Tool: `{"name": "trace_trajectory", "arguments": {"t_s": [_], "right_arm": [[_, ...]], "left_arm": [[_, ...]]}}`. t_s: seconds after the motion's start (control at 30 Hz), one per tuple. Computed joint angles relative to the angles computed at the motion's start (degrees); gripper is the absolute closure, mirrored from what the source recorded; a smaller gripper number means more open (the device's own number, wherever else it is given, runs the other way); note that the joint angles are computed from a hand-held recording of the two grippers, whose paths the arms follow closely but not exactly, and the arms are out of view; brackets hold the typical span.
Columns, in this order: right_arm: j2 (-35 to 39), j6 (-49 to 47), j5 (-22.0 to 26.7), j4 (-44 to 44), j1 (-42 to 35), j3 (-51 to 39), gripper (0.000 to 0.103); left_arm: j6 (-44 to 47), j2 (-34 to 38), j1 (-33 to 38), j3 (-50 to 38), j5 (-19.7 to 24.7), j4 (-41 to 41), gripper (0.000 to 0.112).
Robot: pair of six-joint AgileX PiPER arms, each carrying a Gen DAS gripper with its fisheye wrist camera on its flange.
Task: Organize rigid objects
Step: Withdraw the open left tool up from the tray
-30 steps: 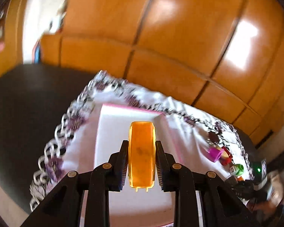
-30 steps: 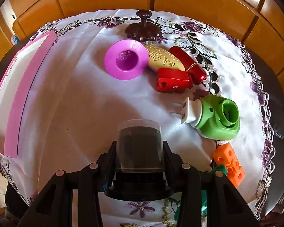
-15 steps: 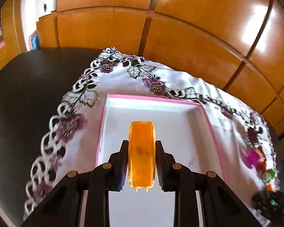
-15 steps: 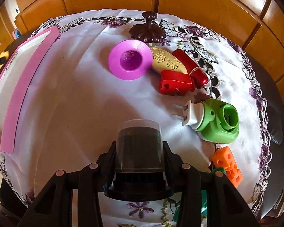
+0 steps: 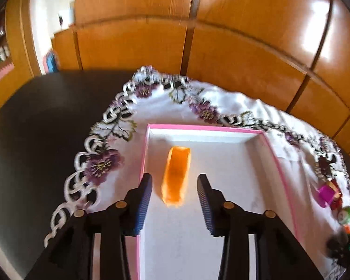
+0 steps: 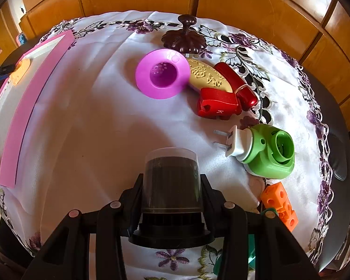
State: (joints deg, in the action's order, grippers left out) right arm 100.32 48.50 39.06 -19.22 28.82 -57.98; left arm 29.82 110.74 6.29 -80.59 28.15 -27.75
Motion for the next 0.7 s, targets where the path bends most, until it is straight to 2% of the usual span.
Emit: {"name": "trace_trajectory", "arguments": {"t_s": [0.1,0.33,0.5,0.7], "right_arm": [[0.0,-0.3,-0.1,0.1,-0.3,0.0,0.059],[0.3,0.3,0.3,-1.4,0.3,-0.2,0.059],[0.9,2.3,1.8,-5.4,2.4,-1.0,0.060],[0.5,2.2,1.7,-5.5,2.8,-0.9,0.060]], "left_arm": [[7.9,-7.3,1.1,9.4,-2.8,-7.8,0.063],[17.9,-19.1,2.5,24.4,-4.0,-18.5,0.063],[19.2,-24.8,1.9,30.5,-5.9,-18.7,0.063],[17.1,-28.8,0.7,33.8,-8.4,-15.7,0.063]]}}
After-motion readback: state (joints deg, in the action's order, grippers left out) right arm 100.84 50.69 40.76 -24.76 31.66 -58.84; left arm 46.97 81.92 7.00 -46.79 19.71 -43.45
